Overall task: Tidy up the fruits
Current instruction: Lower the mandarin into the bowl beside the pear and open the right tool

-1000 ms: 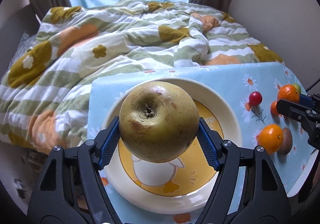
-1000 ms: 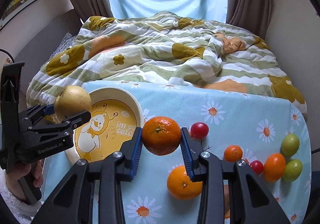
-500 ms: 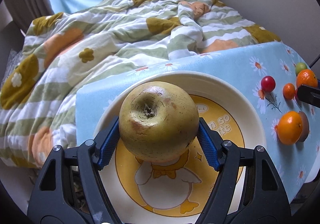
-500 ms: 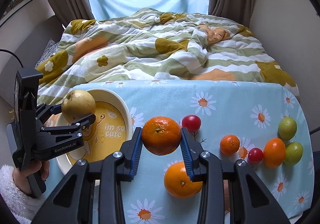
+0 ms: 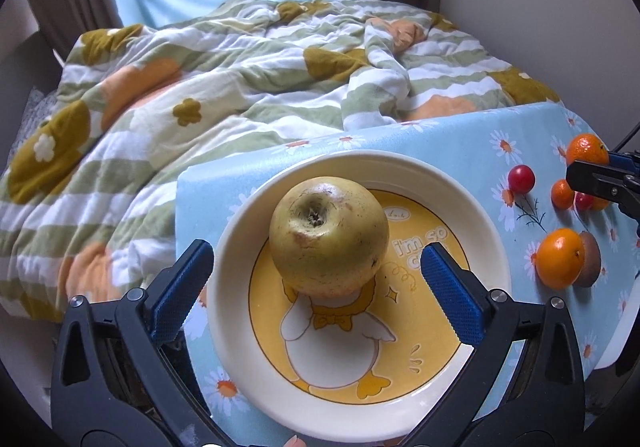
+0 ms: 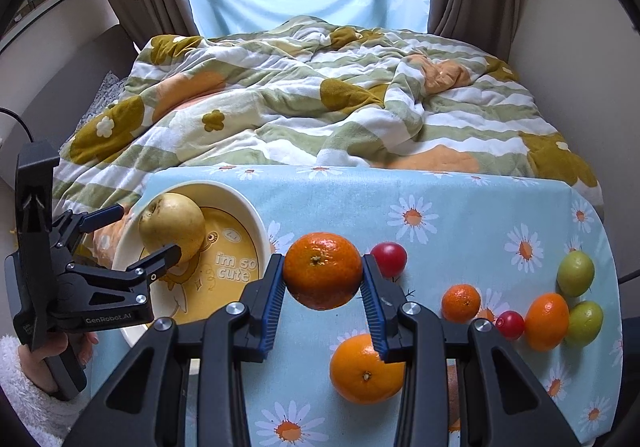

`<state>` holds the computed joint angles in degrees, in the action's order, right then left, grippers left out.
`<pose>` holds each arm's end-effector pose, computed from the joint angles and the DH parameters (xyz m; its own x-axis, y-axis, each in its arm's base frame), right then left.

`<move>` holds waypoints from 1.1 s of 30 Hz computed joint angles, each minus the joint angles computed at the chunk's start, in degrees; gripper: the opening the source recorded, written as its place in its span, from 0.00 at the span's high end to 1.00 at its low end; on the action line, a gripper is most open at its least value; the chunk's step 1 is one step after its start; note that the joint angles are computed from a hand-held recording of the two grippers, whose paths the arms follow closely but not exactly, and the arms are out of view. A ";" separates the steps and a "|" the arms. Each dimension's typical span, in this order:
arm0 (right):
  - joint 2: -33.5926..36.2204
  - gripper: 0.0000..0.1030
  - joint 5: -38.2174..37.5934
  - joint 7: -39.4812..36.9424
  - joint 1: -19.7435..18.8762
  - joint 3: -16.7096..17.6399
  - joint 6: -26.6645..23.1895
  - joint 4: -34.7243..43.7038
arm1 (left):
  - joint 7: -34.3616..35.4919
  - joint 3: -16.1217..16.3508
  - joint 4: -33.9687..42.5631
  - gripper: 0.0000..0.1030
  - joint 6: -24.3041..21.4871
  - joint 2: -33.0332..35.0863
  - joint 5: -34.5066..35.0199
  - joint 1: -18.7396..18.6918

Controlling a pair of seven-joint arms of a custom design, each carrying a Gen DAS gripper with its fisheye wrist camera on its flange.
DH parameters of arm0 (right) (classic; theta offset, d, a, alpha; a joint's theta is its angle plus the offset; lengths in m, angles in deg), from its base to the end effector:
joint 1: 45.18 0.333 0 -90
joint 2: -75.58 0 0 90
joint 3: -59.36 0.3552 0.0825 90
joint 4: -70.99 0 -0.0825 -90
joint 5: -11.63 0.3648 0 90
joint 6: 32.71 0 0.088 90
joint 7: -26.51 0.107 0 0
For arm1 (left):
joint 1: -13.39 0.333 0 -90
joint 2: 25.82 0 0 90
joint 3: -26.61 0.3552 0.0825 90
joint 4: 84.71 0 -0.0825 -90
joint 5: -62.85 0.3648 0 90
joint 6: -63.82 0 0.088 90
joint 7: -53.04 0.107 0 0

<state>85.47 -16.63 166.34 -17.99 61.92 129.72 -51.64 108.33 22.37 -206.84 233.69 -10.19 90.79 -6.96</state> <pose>0.5028 0.3142 0.4299 0.1072 -0.9893 -0.0990 -0.8462 -0.0385 -0.5315 0.5399 -0.2790 0.3901 -0.2735 -0.9617 0.0196 -0.8056 0.2179 -0.5509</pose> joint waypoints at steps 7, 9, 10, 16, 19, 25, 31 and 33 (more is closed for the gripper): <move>2.89 0.67 10.75 -14.28 -2.41 3.44 1.10 2.77 | -4.02 -0.32 -3.17 0.00 -2.33 -4.14 0.95 -0.01; 4.47 0.67 15.88 -20.52 -3.64 5.46 0.95 4.16 | -5.81 -0.72 -4.35 0.00 -2.80 -5.45 1.88 0.43; 5.43 0.67 18.36 -24.02 -4.21 6.45 0.02 5.20 | -6.70 -1.02 -4.97 0.00 -2.99 -6.07 2.21 0.74; 10.26 0.67 27.49 -36.85 -4.31 8.73 -2.26 9.74 | -12.70 -2.64 -8.62 0.00 -4.63 -8.90 5.52 2.20; 11.79 0.67 27.78 -39.28 -2.43 7.39 -2.90 11.43 | -14.81 -3.70 -10.47 0.00 -4.42 -10.08 5.79 3.35; 14.71 0.67 29.26 -44.12 -1.77 7.36 -1.88 13.65 | -19.06 -4.70 -12.13 0.00 -4.29 -10.65 7.88 4.53; 15.13 0.61 26.78 -42.81 1.05 4.30 1.39 13.42 | -19.88 -5.10 -12.64 0.00 -4.15 -10.69 7.85 5.16; 15.01 0.35 27.36 -43.24 0.33 5.10 2.76 12.97 | -19.88 -5.27 -12.79 0.00 -4.42 -10.93 7.57 5.24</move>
